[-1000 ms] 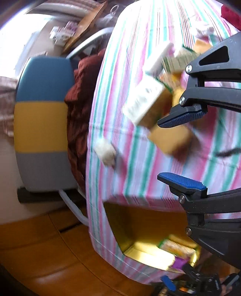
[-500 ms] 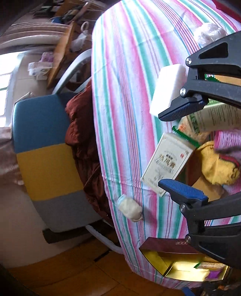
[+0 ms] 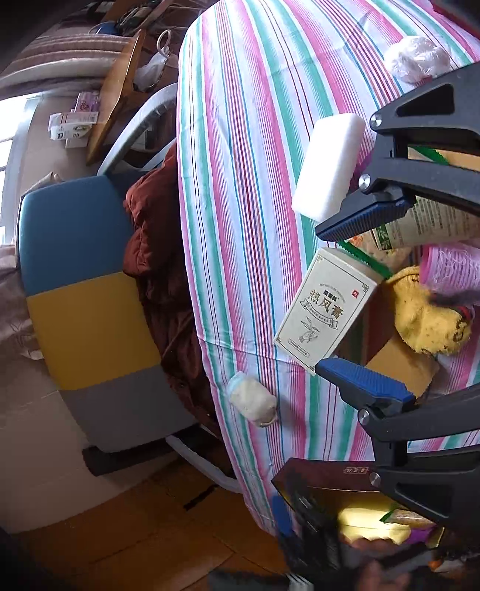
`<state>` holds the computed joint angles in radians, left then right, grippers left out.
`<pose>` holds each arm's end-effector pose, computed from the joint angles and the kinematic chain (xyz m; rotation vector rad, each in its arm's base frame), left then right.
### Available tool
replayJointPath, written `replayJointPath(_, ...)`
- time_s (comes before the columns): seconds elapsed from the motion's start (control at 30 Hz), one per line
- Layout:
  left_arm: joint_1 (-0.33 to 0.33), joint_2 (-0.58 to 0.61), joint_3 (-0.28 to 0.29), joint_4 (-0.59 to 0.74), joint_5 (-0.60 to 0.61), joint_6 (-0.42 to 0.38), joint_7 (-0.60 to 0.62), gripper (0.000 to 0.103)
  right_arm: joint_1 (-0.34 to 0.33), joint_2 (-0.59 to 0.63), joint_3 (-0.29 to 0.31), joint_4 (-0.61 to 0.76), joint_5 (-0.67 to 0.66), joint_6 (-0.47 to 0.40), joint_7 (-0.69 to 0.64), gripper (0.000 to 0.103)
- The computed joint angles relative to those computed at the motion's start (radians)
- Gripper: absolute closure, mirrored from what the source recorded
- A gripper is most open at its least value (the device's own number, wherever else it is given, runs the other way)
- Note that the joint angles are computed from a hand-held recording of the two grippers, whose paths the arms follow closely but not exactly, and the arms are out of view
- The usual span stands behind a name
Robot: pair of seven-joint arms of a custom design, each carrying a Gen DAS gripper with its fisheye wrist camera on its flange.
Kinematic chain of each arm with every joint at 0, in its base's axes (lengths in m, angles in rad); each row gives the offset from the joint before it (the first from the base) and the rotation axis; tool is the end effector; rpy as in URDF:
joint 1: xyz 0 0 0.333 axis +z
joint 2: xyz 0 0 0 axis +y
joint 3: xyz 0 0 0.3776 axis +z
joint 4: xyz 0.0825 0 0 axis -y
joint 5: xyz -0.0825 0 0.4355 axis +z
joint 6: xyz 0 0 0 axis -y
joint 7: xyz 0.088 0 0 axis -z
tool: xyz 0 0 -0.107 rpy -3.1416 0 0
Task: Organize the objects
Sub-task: 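Grasp the white sock with the left gripper, then carry the white sock into the tray while the right gripper carries the white box there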
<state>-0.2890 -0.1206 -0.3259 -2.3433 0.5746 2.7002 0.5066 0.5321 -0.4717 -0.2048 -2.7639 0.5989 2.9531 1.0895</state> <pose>0.4428 -0.3396 0.4559 -1.8831 1.9290 -0.6476 0.4031 0.0967 0.4346 -1.9281 1.5060 -0.2557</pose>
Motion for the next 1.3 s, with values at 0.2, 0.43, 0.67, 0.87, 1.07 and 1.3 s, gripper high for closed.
replayJointPath(0.2,-0.016,0.2,0.047,0.17,-0.036,-0.058,0.093,0.013,0.011,-0.001,-0.008,0.004,0.01,-0.013,-0.019,0.036)
replayJointPath(0.43,-0.037,0.332,0.096,0.273,-0.145,-0.092,0.208,0.043,0.008,0.002,-0.003,0.009,0.026,-0.03,-0.041,0.036)
replayJointPath(0.67,-0.078,0.249,0.123,0.179,-0.111,0.002,0.183,0.048,-0.025,0.015,0.027,0.014,0.015,-0.049,-0.049,0.036)
replayJointPath(0.87,-0.046,0.046,0.073,-0.013,-0.172,0.124,0.171,0.048,-0.08,0.04,0.086,0.044,-0.073,-0.106,-0.051,0.034)
replayJointPath(1.07,-0.037,-0.219,0.016,-0.223,-0.281,0.188,0.181,0.048,-0.166,0.162,0.209,0.161,-0.329,-0.234,-0.084,0.029)
replayJointPath(1.3,-0.077,-0.529,-0.033,-0.447,-0.452,0.124,0.121,0.047,-0.246,0.277,0.298,0.228,-0.614,-0.277,0.087,0.033)
